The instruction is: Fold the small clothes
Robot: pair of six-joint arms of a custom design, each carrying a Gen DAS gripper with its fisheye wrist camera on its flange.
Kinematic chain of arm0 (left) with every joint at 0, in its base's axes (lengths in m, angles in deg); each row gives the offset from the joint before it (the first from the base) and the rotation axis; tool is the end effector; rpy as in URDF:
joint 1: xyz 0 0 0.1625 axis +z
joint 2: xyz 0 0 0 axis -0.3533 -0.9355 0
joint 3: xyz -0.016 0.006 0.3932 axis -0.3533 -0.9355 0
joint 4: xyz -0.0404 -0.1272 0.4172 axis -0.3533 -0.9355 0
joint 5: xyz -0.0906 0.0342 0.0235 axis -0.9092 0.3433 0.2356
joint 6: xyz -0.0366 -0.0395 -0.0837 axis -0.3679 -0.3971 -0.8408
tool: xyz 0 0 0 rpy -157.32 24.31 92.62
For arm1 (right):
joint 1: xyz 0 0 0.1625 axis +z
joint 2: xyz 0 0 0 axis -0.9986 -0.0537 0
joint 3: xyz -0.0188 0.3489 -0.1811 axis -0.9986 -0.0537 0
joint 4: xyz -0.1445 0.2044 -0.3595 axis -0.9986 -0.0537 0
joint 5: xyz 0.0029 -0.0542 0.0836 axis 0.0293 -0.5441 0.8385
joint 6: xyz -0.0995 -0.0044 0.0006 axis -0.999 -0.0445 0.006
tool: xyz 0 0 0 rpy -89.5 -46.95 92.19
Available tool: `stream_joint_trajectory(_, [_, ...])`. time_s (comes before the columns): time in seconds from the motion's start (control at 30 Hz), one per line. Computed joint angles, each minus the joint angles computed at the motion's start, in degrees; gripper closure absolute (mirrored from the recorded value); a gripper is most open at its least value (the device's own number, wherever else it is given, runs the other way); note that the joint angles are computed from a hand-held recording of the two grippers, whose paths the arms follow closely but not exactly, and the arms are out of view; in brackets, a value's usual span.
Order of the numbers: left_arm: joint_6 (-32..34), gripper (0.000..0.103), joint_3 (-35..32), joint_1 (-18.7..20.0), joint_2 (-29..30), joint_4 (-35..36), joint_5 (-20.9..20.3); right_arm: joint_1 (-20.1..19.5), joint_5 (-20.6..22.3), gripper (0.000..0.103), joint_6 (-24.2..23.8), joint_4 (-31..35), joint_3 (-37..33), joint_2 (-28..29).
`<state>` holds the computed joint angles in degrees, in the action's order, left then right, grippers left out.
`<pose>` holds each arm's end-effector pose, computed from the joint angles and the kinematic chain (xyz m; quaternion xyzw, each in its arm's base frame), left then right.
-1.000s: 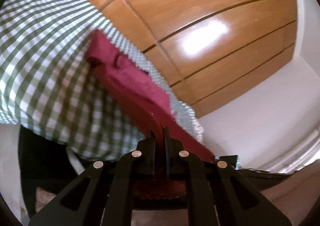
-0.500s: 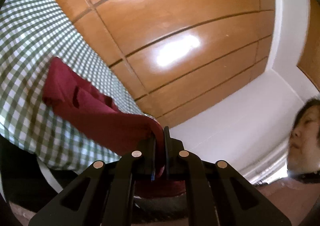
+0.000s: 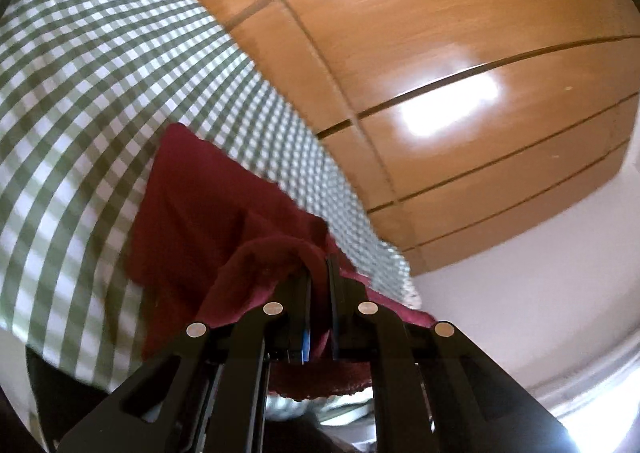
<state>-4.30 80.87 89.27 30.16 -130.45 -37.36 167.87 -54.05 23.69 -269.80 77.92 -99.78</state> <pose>-0.1585 -0.7345 0.3224 -0.0384 -0.9562 0.2454 0.1550 0.0983 -0.5965 0.3171 0.0008 0.8578 -0.4360 0.2722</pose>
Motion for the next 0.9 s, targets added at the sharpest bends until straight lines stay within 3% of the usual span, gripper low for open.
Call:
stream_joint_trajectory(0.17, [-1.6,0.097,-5.5,0.3,5.2,2.2,4.7,0.4,-7.0,0.080,2.8,1.9,-5.9,4.6])
stream_joint_trajectory(0.3, [-1.8,0.097,-9.8,0.6,8.9,4.9,8.1,-0.4,-8.4,0.065,5.9,0.6,-8.7,7.7])
stream_joint_trajectory(0.37, [-3.1,0.083,-11.7,0.6,10.6,5.2,10.6,-0.8,-9.3,0.057,8.7,-1.2,-9.7,9.1])
stream_joint_trajectory(0.4, [-4.1,0.075,-12.1,0.6,11.1,4.6,11.6,-0.9,-10.1,0.048,9.6,-2.1,-10.0,9.6])
stream_joint_trajectory(0.43, [-5.2,0.054,-12.4,0.6,11.5,3.7,12.9,-0.9,-11.9,0.038,10.8,-3.9,-10.4,10.4])
stream_joint_trajectory(0.47, [-5.8,0.039,-12.1,0.5,11.5,2.7,14.1,-0.9,-13.5,0.035,12.0,-5.7,-10.4,10.7])
stream_joint_trajectory(0.63, [-3.0,0.036,-9.2,-0.6,10.0,-1.9,20.8,-1.6,-17.3,0.030,16.3,-16.1,-7.3,9.3])
stream_joint_trajectory(0.73, [1.4,0.036,-4.4,-1.6,7.4,-4.1,24.5,-0.8,-23.3,0.032,12.8,-16.9,-3.5,5.1])
stream_joint_trajectory(0.9, [7.8,0.036,6.6,-2.9,1.4,-8.8,28.0,5.1,-44.5,0.046,-2.7,-11.3,2.6,-2.3])
